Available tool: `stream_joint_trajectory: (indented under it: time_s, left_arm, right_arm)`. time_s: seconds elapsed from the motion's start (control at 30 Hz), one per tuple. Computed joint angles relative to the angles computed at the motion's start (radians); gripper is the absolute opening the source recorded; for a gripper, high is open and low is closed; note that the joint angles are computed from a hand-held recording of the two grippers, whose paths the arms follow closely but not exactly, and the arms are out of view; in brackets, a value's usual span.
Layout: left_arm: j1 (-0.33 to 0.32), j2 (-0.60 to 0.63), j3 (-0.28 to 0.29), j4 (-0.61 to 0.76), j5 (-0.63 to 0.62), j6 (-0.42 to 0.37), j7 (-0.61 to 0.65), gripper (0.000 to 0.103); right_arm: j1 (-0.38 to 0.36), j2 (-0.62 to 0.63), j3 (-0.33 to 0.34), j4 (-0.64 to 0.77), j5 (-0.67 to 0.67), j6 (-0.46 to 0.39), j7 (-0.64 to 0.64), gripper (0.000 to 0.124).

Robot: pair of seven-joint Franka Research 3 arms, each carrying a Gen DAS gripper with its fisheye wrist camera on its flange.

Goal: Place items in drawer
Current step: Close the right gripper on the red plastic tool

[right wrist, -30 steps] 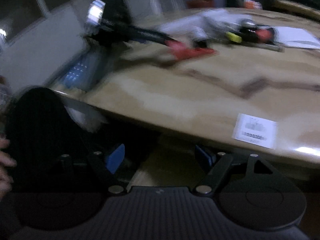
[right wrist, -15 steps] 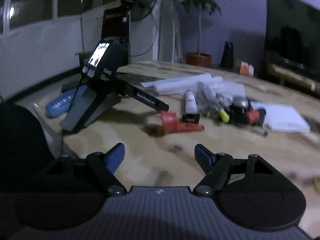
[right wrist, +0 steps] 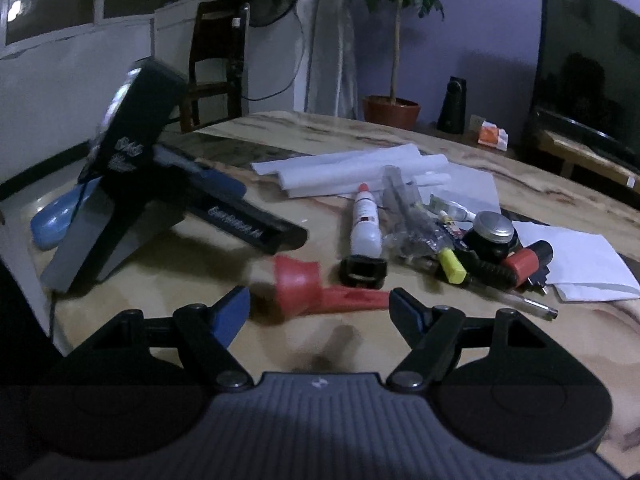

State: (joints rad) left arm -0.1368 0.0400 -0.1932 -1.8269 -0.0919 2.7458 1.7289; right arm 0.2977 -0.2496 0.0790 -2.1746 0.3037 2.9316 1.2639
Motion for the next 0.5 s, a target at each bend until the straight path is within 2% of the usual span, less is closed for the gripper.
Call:
stream_joint_trajectory:
  time_s: [0.13, 0.2, 0.33, 0.5]
  left_arm:
    - [0.0, 0.0, 0.0, 0.0, 0.0, 0.0, 0.0, 0.103]
    - [0.0, 0.0, 0.0, 0.0, 0.0, 0.0, 0.0, 0.103]
    - [0.0, 0.0, 0.0, 0.0, 0.0, 0.0, 0.0, 0.103]
    - [0.0, 0.0, 0.0, 0.0, 0.0, 0.0, 0.0, 0.103]
  right_arm:
    - [0.023, 0.026, -0.024, 0.017, 0.078, 0.012, -0.001, 0.077]
    - [0.024, 0.032, -0.023, 0.021, 0.084, 0.003, -0.008, 0.072]
    - [0.027, 0.053, -0.009, 0.029, 0.065, 0.02, -0.038, 0.072]
    - [-0.012, 0.08, 0.025, 0.039, -0.022, 0.034, 0.037, 0.071]
